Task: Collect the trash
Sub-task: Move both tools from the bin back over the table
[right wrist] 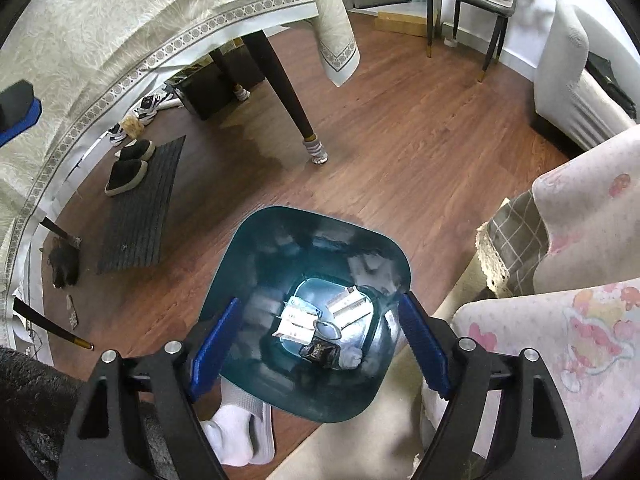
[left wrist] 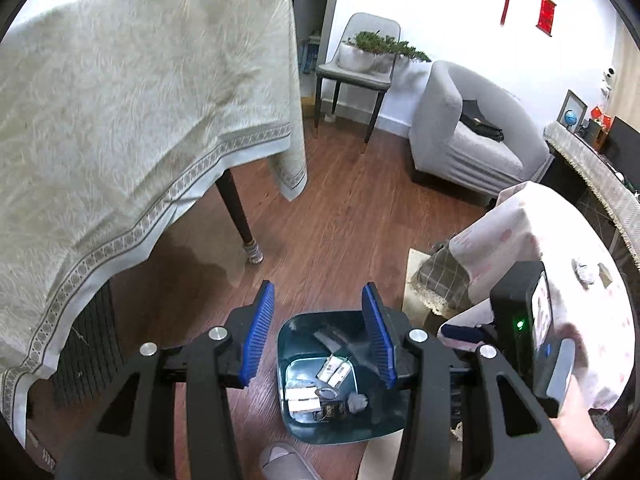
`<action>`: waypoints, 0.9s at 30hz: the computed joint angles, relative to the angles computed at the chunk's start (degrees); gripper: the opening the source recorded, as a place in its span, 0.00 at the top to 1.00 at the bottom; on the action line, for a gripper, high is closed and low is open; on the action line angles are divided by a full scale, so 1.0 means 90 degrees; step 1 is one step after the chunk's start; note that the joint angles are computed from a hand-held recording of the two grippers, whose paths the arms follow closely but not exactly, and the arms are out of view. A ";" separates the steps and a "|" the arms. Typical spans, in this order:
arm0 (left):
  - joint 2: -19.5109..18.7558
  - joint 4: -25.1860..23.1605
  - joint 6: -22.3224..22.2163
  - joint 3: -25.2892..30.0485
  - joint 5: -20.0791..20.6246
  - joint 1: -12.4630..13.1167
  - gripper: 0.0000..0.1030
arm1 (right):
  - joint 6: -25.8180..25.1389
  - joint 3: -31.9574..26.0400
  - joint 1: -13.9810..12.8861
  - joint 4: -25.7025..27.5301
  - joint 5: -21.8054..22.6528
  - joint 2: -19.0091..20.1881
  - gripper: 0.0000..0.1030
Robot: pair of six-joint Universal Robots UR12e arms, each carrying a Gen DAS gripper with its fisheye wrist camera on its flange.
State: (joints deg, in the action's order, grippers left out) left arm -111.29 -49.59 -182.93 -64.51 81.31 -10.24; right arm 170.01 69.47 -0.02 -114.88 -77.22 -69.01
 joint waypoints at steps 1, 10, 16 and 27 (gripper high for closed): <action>-0.0002 0.0028 0.0004 0.0024 -0.0001 -0.0015 0.54 | -0.0013 0.0014 -0.0009 -0.0043 0.0042 -0.0025 0.21; -0.0061 0.0328 0.0010 0.0248 -0.0116 -0.0168 0.53 | -0.0144 0.0206 -0.0160 -0.0531 0.0242 -0.0359 0.21; -0.0150 0.0595 0.0218 0.0415 -0.0089 -0.0374 0.51 | -0.0032 0.0380 -0.0390 -0.0919 0.0333 -0.0624 0.21; -0.0525 0.0476 0.0444 0.0977 -0.0310 -0.0800 0.46 | 0.0071 0.0739 -0.0879 -0.1340 0.0271 -0.1107 0.21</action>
